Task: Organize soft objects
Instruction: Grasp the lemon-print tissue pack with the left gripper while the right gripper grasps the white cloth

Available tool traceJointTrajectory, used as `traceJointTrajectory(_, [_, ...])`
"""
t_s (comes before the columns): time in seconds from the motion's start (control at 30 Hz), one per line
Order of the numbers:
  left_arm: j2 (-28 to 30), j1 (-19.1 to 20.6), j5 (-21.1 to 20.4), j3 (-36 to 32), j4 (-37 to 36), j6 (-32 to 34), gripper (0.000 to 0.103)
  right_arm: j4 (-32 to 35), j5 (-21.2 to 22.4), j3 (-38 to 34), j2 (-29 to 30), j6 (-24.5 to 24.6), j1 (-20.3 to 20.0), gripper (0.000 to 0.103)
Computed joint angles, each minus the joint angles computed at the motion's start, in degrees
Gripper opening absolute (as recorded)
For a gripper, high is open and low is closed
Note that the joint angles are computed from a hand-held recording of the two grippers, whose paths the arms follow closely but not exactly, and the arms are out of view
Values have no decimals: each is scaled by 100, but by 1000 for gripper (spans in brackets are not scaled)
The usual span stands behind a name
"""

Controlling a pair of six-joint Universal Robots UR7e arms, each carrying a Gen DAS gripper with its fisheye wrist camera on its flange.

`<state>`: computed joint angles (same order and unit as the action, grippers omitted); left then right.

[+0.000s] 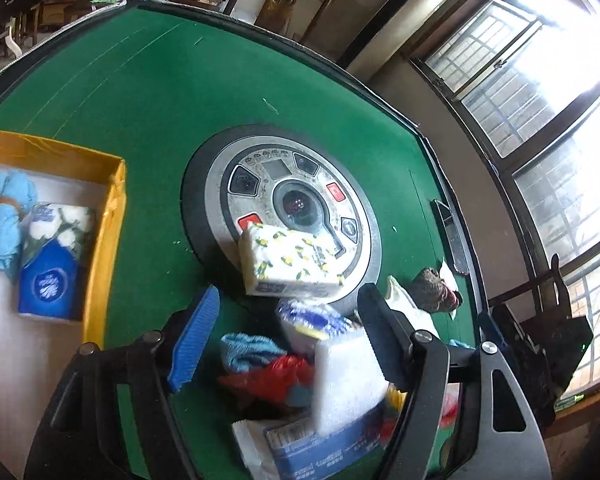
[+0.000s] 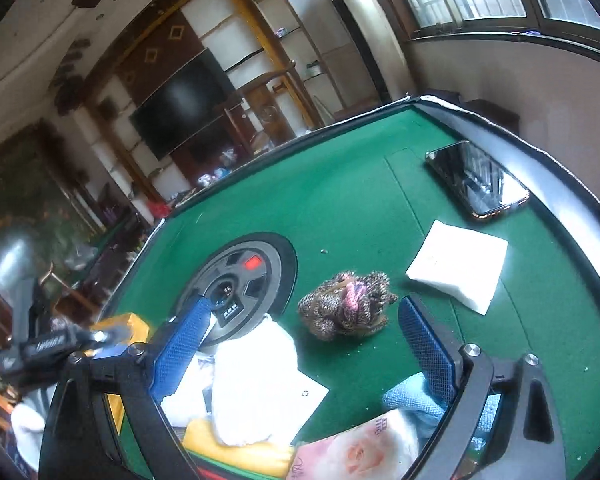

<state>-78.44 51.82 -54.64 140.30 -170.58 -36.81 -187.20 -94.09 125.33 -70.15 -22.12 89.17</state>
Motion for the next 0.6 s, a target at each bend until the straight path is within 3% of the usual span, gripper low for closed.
traceJointTrajectory(0.23, [834, 363, -77, -664, 183, 101, 71, 278, 239, 52, -154, 81, -113, 92])
traceJointTrajectory(0.6, [1414, 183, 607, -1288, 1213, 647, 71, 315, 178, 57, -62, 116, -56, 93])
